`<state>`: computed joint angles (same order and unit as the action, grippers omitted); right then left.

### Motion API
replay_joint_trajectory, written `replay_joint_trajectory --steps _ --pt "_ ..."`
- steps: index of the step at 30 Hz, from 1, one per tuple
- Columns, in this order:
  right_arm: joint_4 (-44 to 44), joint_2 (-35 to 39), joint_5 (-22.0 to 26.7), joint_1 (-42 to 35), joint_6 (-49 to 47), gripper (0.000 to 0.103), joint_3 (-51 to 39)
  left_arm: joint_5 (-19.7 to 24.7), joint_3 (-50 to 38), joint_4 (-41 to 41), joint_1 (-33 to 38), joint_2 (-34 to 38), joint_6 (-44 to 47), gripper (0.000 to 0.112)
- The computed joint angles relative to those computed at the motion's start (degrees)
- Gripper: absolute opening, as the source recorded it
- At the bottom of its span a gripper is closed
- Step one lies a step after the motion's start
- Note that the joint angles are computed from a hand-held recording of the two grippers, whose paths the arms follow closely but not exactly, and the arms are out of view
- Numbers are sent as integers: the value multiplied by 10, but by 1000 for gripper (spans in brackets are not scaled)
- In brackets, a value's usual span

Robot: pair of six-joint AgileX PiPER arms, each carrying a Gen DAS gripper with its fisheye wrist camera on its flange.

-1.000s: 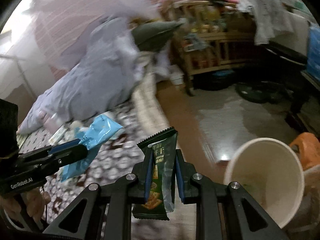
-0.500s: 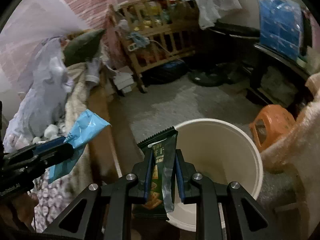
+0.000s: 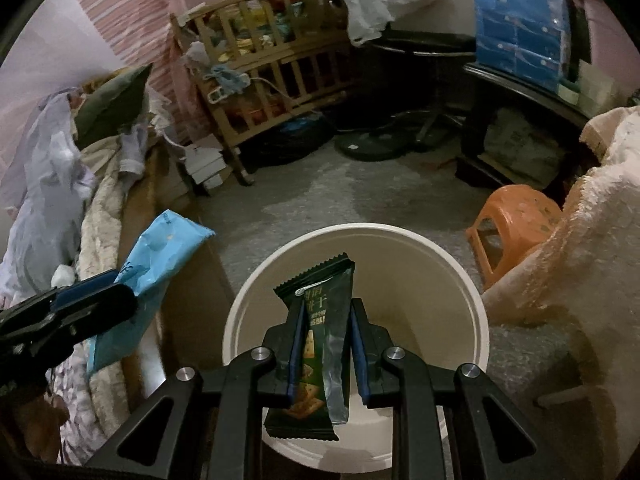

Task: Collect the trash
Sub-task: 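Carry both wrappers over the white bucket and open both grippers, then move both open grippers back over the trash on the bed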

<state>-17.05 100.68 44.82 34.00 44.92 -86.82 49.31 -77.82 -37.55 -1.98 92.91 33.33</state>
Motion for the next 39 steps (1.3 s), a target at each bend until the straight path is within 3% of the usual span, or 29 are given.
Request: replay_joint_trajectory --steps 1,2,3,5,14,21,30,39 --pt "0 1 0 -3 2 20 1 -1 0 -8 -1 2 5 49" --pt "-2 4 4 -4 5 26 0 -1 0 -10 0 2 7 50" --pt "-3 7 10 -5 8 41 -4 -5 0 -3 -2 2 1 52" --pt "-8 9 13 -4 14 48 -4 -8 -2 14 -6 3 -13 53" --pt "-5 8 17 5 31 48 -6 9 17 6 28 -13 0 55" --pt "-16 26 31 43 30 48 -45 -28 78 65 70 -81 -20 55" --pt "-21 90 77 115 22 48 -166 -24 118 82 188 -131 -2 55" --pt "7 207 158 183 -26 49 -383 6 129 63 336 -155 60 55"
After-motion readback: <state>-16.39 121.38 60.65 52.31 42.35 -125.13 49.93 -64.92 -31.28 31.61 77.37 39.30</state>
